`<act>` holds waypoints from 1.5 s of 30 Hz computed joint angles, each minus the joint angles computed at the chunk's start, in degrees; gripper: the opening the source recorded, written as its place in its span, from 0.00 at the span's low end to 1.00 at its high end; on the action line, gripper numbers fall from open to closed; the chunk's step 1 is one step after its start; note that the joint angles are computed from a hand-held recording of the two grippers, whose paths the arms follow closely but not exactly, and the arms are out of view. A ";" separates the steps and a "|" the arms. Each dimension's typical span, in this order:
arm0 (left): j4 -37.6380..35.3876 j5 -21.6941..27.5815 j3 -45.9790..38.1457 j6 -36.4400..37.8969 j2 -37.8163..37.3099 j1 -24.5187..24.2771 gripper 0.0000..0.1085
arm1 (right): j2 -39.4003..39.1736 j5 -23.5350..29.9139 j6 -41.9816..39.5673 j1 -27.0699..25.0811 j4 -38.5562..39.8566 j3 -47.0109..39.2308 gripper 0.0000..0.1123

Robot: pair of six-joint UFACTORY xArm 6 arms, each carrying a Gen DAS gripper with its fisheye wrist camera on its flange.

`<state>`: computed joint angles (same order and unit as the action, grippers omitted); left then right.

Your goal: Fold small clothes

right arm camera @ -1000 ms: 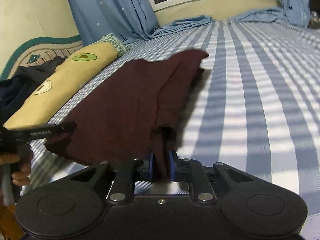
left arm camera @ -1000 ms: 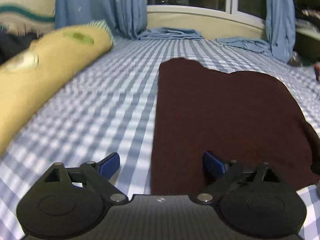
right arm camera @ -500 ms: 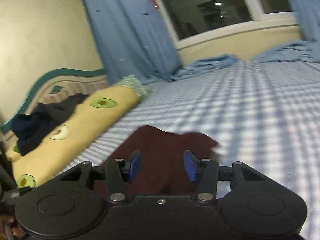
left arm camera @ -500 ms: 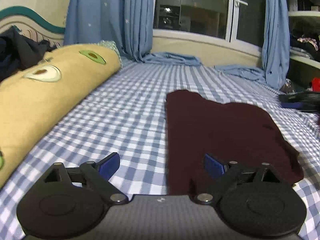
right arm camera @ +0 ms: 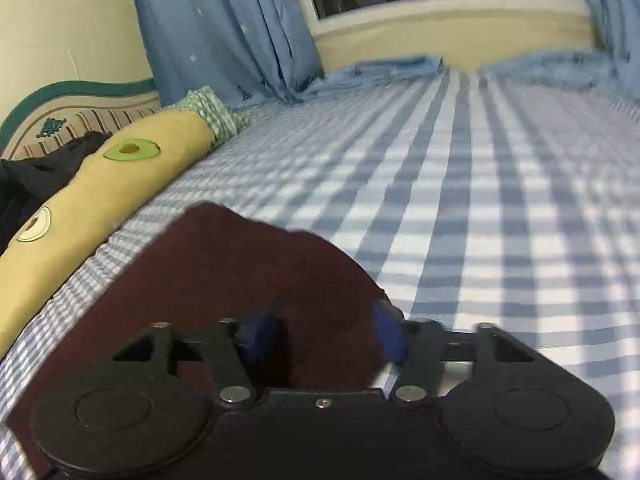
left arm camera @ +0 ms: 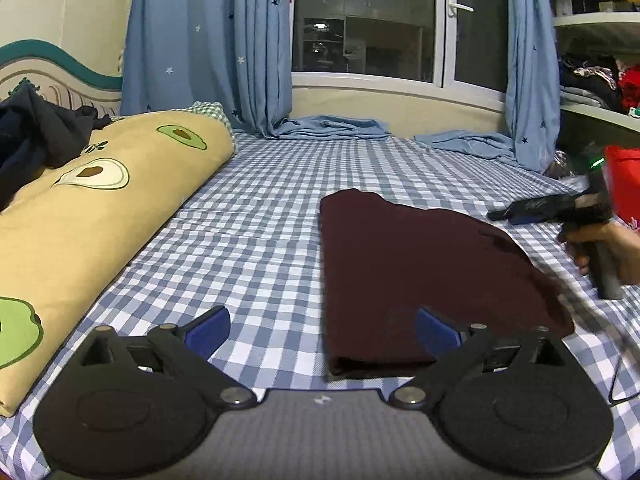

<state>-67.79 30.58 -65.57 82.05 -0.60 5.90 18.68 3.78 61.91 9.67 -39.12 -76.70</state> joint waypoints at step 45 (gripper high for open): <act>17.89 0.54 13.49 -9.36 -13.52 0.54 0.94 | -25.24 60.31 35.43 46.46 -16.29 11.59 0.91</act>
<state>-49.89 31.12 -52.08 72.69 -14.12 6.44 -6.56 64.10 97.35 56.13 -55.41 -65.11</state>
